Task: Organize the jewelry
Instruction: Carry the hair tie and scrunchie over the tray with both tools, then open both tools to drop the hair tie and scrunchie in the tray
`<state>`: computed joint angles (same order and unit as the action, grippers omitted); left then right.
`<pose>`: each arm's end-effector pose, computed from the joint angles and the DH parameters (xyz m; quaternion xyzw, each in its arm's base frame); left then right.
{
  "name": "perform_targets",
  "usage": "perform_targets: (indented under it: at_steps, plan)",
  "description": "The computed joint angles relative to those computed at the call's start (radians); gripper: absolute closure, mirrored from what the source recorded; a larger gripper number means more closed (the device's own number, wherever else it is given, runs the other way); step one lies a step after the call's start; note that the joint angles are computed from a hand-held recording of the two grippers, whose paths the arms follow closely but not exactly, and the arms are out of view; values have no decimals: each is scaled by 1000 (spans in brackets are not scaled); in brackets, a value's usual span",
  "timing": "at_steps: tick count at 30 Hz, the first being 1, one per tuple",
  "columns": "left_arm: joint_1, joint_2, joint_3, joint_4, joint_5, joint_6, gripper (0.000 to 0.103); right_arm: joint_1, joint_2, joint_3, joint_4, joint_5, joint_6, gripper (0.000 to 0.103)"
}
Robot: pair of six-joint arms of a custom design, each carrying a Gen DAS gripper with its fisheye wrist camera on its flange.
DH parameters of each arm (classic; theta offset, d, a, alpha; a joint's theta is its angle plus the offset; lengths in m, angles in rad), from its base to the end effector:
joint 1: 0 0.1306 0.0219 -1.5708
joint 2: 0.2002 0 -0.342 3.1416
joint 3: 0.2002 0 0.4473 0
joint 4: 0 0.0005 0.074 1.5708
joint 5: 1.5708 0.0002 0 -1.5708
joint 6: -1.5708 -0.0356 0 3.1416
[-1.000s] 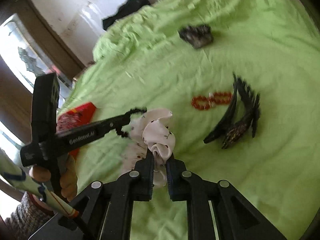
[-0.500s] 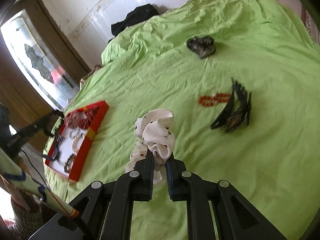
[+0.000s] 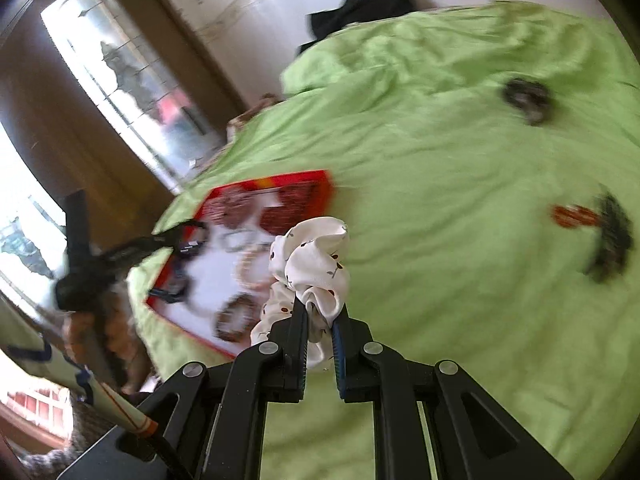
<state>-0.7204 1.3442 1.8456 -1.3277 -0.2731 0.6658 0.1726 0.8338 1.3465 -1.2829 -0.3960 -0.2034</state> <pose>0.3655 -0.3087 0.6077 -0.0243 0.9238 -0.1327 0.3582 0.3064 0.0668 0.5694 -0.0627 0.9040 0.2494 0.3415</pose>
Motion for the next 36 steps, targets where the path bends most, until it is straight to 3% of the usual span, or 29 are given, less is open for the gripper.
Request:
perform_targets:
  at_steps: [6,10,16,27,30,32,33,36]
  plan:
    - [54,-3,-32,-11,47,24,96,186,113,47,43,45,-61,91]
    - [72,9,-30,-41,30,49,96,272,178,62,58,74,-75,91]
    - [98,11,-35,-60,19,93,96,339,262,79,65,88,-97,91]
    - [81,-4,-45,-29,-2,79,96,396,293,77,67,126,-108,88]
    - [75,-13,-50,-15,-19,85,88,403,290,79,66,155,-108,87]
    - [74,-25,-61,6,-12,95,70,410,284,80,63,179,-98,80]
    - [72,-39,-75,30,-10,100,66,410,277,80,61,183,-93,77]
    - [60,-58,-90,63,-25,96,62,414,250,71,69,205,-81,63]
